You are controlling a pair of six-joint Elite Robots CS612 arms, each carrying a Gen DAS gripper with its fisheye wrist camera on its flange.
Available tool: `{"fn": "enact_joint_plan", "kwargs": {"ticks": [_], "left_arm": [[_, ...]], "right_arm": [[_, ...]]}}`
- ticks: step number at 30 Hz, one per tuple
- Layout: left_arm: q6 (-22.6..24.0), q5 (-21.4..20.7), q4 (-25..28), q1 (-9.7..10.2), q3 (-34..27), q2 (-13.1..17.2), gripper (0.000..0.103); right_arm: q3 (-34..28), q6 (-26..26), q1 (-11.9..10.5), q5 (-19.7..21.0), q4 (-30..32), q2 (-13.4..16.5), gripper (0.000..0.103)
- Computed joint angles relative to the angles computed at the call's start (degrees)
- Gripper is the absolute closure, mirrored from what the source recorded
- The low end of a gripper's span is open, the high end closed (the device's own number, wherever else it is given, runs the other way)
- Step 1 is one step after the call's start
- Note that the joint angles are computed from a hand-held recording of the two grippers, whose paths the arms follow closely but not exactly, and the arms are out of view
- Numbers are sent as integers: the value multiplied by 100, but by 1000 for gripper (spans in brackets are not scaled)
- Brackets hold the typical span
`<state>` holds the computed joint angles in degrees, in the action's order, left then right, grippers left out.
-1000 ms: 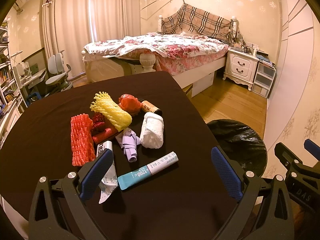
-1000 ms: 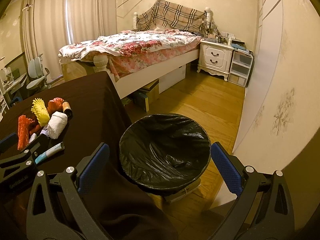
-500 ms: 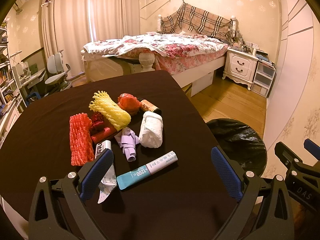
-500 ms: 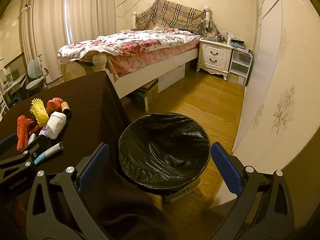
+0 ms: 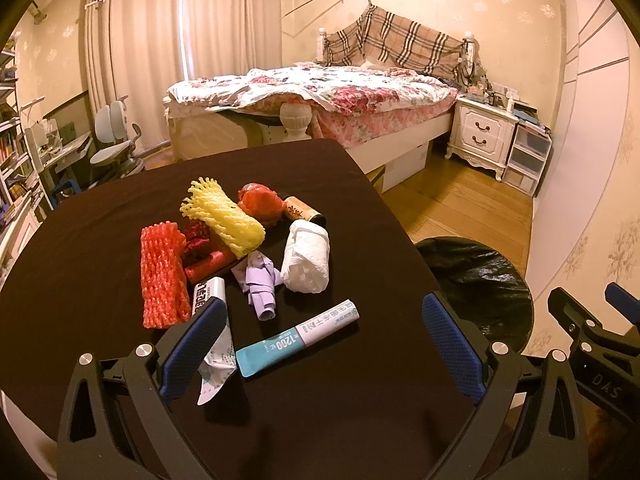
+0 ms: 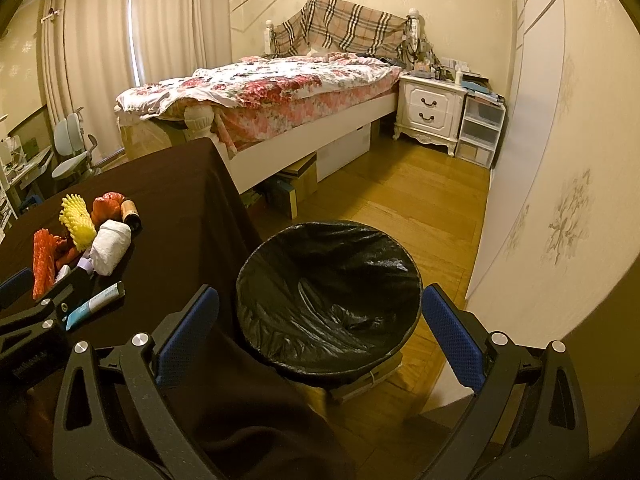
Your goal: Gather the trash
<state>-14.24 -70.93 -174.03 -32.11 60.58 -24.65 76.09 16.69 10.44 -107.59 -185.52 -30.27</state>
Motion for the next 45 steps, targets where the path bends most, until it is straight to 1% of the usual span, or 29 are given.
{"fn": "enact_joint_plan", "kwargs": {"ticks": [8,13,14,16,21,23,27,31,32,34,40,45], "left_arm": [[-121,63,-79,-14,150,9,6],[-305,60,41,64,219,-55,6],[-341,69,52,68,253,-71,6],[-382,93,49,91,325,-119,6],[-543,101,107,162,447,-205,7],[-576,68,152,210,447,-222,11],[-651,0,156,300,517,-268,15],[-717,32,144,374,609,-319,26],[-766,24,157,401,632,-333,26],[-846,76,156,439,678,-353,26],[-872,159,295,530,542,-292,27],[-835,6,470,593,334,-196,27]], "right_arm": [[-57,-8,21,37,74,44,4],[-196,-3,57,190,211,100,5],[-239,1,60,241,292,89,6],[-283,-26,68,352,354,93,13],[-430,-189,115,575,501,129,21],[-491,-241,127,699,567,137,24],[-601,-382,164,831,646,167,25],[-788,-566,212,919,737,237,27],[-855,-615,227,947,770,263,27],[-998,-729,248,1029,852,322,34],[-1387,-966,333,1201,1039,494,34],[-1576,-1026,380,1267,1162,577,34]]}}
